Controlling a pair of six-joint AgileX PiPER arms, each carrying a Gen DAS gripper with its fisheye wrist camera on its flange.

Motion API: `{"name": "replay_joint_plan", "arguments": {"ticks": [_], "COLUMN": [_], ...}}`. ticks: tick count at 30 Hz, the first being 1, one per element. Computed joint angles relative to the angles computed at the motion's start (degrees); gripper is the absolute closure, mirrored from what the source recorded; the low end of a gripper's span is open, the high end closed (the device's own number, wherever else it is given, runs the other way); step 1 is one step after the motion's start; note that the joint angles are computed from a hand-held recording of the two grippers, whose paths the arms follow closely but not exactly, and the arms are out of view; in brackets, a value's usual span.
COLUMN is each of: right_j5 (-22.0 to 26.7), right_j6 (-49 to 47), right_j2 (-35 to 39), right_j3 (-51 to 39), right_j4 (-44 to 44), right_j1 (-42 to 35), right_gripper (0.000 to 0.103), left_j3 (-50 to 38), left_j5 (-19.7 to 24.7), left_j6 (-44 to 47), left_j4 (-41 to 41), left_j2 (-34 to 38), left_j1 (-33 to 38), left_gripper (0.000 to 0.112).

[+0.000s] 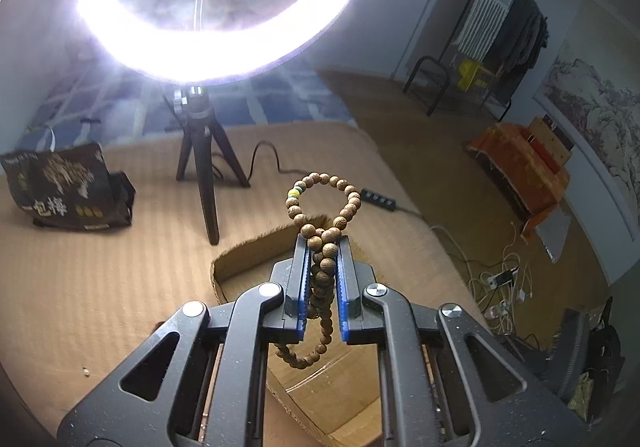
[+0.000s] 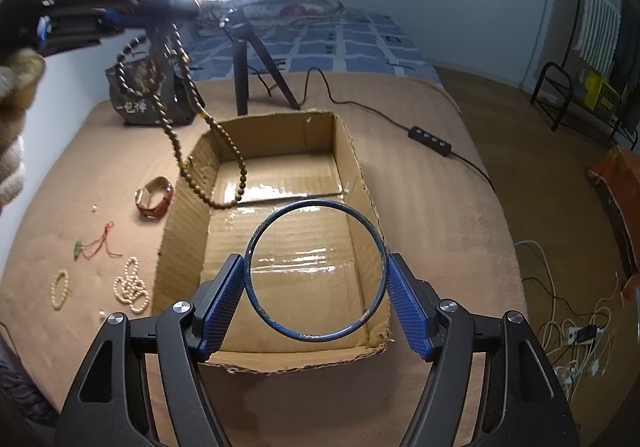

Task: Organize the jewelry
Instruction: 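Lift the mala with left tool while right tool carries the bangle toward the box, then lower and release the mala into the box while right tool drops the bangle in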

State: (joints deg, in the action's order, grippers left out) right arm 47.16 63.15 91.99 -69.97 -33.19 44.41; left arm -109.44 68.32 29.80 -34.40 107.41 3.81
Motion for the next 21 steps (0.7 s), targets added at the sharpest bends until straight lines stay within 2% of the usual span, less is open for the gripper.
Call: {"name": "replay_joint_plan", "arguments": {"ticks": [8, 16, 17, 19, 20, 21], "right_j5": [-2.46, -4.51, -4.76, -3.86, -2.67, -2.13], "right_j6": [-1.36, -2.91, -3.20, -2.95, -2.80, -2.81], "right_j2": [0.88, 1.81, 1.85, 2.37, 2.84, 3.14], "right_j3": [1.79, 1.95, 1.91, 1.35, 0.64, 0.21], "right_j4": [2.37, 4.56, 4.74, 4.34, 4.01, 3.88], "right_j1": [-2.25, -3.27, -3.19, -2.79, -2.38, -2.24], "right_gripper": [0.032, 0.032, 0.032, 0.032, 0.032, 0.031], "left_j3": [3.51, 3.04, 2.86, 2.11, 2.45, 3.58], "left_j5": [-4.80, -4.28, -3.83, -2.80, -3.02, -4.13], "left_j6": [-0.11, 0.65, 0.57, 0.71, 0.82, 1.31], "left_j4": [4.02, 5.48, 5.62, 5.51, 5.45, 5.27], "left_j2": [2.41, 4.12, 4.11, 4.47, 4.18, 3.38], "left_j1": [-2.83, -3.24, -3.28, -3.10, -2.99, -2.82], "left_gripper": [0.103, 0.102, 0.100, 0.086, 0.074, 0.071]}}
